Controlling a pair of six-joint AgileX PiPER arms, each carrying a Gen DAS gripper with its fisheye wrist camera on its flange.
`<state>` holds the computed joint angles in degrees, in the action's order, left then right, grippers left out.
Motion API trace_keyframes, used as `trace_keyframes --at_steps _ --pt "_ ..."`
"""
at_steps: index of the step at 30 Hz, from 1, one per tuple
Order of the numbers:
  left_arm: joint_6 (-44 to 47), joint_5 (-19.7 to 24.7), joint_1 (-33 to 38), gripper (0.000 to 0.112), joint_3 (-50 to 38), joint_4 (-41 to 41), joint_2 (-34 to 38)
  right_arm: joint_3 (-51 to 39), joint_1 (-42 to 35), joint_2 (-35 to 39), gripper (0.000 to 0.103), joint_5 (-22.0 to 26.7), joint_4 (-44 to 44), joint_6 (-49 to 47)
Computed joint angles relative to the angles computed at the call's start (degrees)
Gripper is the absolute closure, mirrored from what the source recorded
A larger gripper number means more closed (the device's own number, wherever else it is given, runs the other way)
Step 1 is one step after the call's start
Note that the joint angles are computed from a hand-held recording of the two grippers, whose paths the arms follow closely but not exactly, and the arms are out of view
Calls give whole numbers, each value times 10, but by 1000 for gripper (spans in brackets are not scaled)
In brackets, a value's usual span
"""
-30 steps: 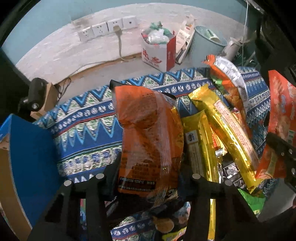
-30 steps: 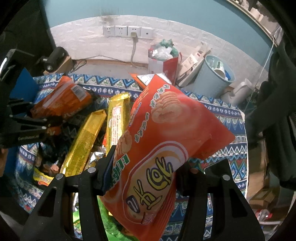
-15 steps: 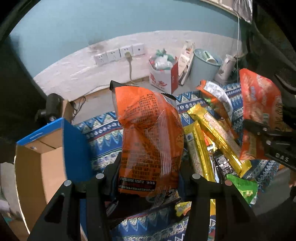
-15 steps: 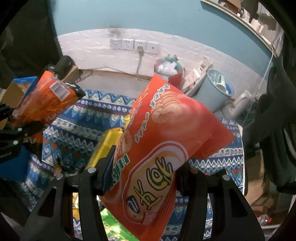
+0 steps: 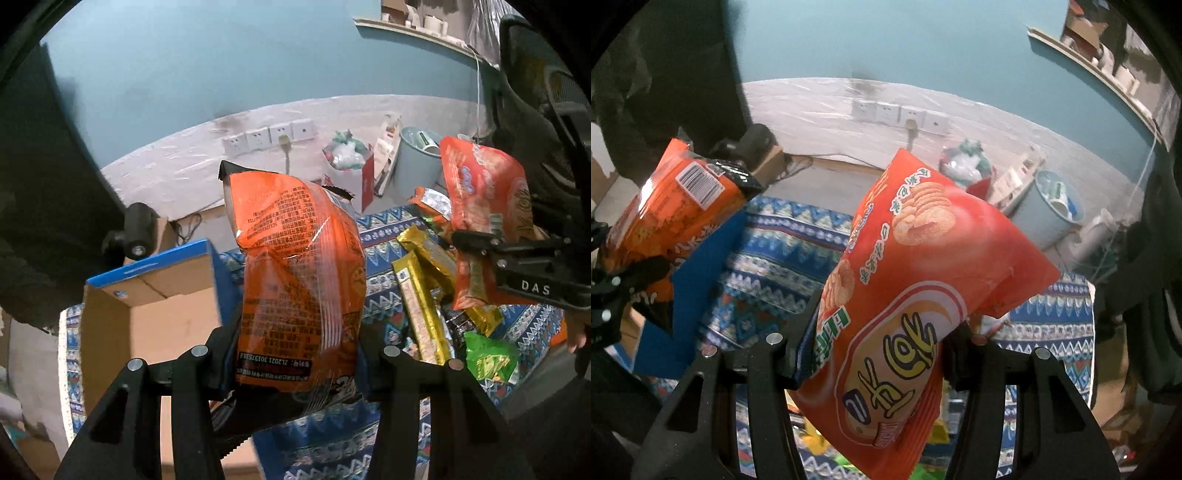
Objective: Organize snacks
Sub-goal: 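Carry both bags to the cardboard box while the left tool releases its orange bag inside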
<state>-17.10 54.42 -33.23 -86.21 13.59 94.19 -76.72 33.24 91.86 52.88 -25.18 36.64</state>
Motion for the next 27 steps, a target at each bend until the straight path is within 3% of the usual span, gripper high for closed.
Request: trace_keyframes --at_steps 11,27 --pt "37 -25 102 62 74 -40 -65 -173 54 99 50 56 31 -38" --pt "143 -54 280 62 164 -119 -104 -516 115 318 50 169 92 -125"
